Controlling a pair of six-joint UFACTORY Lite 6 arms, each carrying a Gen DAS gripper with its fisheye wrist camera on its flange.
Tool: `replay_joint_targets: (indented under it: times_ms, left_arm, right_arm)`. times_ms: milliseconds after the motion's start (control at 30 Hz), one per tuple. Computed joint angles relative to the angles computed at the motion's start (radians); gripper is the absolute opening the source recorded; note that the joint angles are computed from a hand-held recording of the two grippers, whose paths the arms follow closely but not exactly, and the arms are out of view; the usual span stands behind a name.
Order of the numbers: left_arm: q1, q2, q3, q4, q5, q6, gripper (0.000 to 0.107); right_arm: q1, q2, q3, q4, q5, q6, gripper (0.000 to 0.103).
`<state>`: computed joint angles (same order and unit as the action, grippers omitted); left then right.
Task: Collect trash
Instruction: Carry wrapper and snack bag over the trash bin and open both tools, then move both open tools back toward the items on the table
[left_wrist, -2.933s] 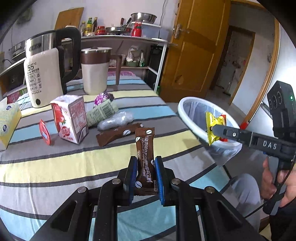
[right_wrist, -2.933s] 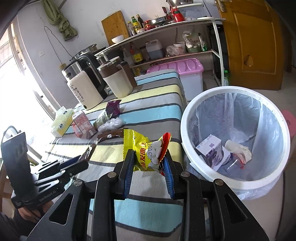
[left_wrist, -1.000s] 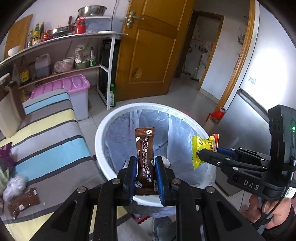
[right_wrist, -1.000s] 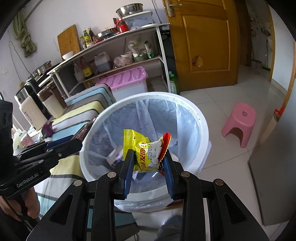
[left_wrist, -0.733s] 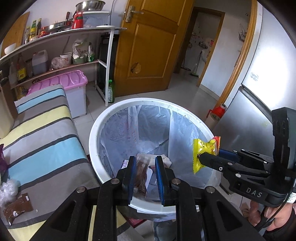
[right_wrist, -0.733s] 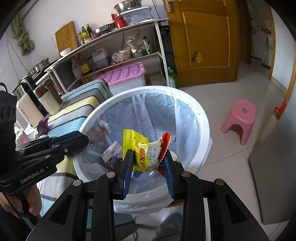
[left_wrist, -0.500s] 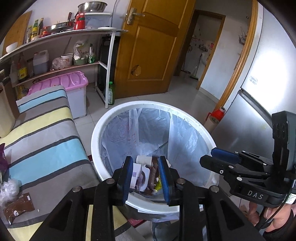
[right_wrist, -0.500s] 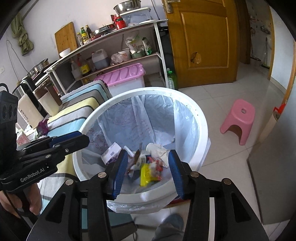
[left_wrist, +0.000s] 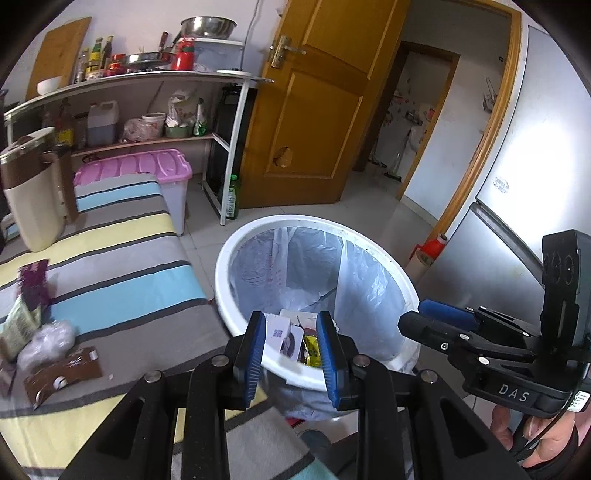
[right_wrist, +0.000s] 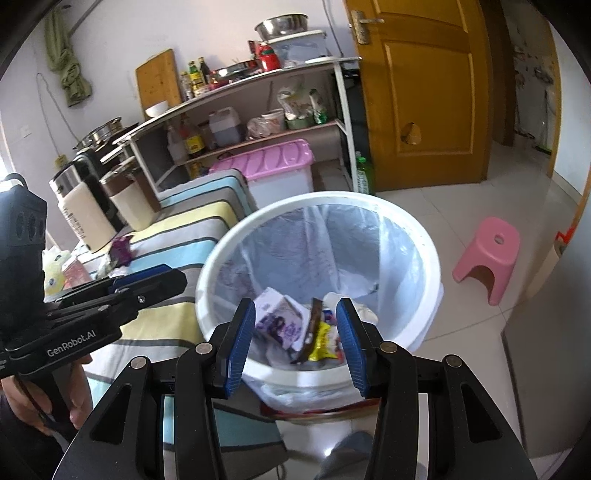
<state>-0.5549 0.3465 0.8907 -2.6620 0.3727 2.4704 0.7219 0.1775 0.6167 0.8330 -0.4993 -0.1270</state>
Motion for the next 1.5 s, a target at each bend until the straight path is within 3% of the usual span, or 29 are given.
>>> replay_joint_targets:
  times_ms: [300,767,1200,1500]
  left_arm:
    - [0.046,-0.183,-0.199,-0.081,0.032,0.087,0.028]
    - [0.136,-0.372,-0.413,-0.165,0.050,0.187,0.028]
    - [0.334,-0.500,-0.552,-0.037,0.068,0.139,0.029]
    - [0.551,-0.546,-0.580,0.167,0.085,0.035,0.039]
  right_arm:
    - [0.131,-0.007,0.045,0.131,-0.020,-0.104,0.047]
    - [0.225,0.090,0.152,0.097,-0.004,-0.085,0.047]
    - [0.234,0.239,0.348,0.068,0.072,-0.128,0.047]
    - [0.226,0.357,0.513,0.075,0.145,-0.206,0.050]
